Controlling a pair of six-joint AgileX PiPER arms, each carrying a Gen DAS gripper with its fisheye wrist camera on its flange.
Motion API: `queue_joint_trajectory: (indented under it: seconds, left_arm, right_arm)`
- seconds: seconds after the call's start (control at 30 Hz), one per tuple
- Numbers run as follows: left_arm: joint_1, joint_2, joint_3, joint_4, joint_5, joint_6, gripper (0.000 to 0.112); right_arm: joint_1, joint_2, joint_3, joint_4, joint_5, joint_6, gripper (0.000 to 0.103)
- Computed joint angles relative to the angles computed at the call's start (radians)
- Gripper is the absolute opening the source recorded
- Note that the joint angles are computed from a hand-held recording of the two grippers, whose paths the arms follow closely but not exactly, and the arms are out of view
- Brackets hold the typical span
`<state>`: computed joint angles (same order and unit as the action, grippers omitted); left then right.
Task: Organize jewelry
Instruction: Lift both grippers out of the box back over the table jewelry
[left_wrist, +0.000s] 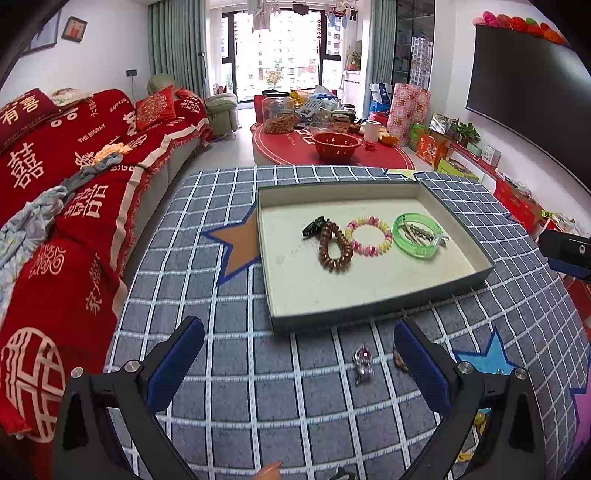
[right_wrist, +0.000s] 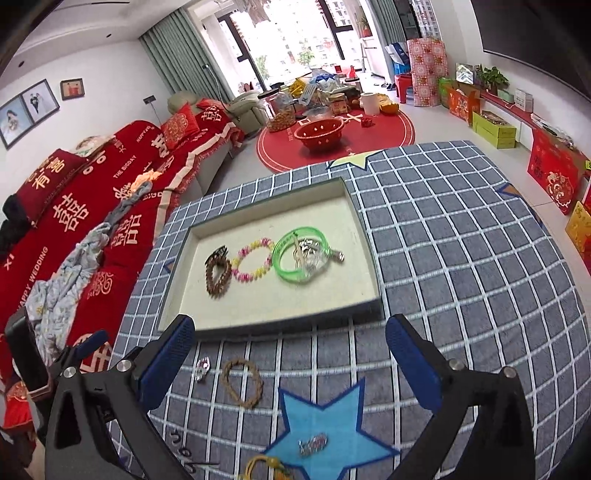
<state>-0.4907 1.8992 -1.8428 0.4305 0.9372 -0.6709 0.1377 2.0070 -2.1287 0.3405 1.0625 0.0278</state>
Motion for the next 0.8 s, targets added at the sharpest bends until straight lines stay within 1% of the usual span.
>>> queue_joint_trajectory:
  seconds: [0.13,0.2,0.33,0.63,0.8]
  left_arm:
    - [-0.005,-0.042,0.092,-0.003,-0.021,-0.025,0.103]
    - [-0.002,-0.056,0.127,-0.044,-0.038,0.003,0.103]
    - [-0.014,-0.069,0.186,-0.046,-0.045,-0.023,0.103]
    - [-0.045,-0.05,0.218,-0.026,-0.024,-0.064,0.103]
    - [-0.046,-0.028,0.201,-0.029,-0.018,-0.07,0.103]
  right_arm:
    - [0.006,-0.099,0.161,0.005,-0.053,-0.032,0.103]
    - [0.009,-0.138,0.229,0.0,-0.074,-0.041,0.103]
    - [0.011,-0.196,0.348,0.001,-0.099,-0.04,0.103]
    - [0.034,-0.247,0.56,-0.061,-0.159,0.045,0.103]
    - [0.043,-0.246,0.608,-0.079,-0.181,0.088,0.103]
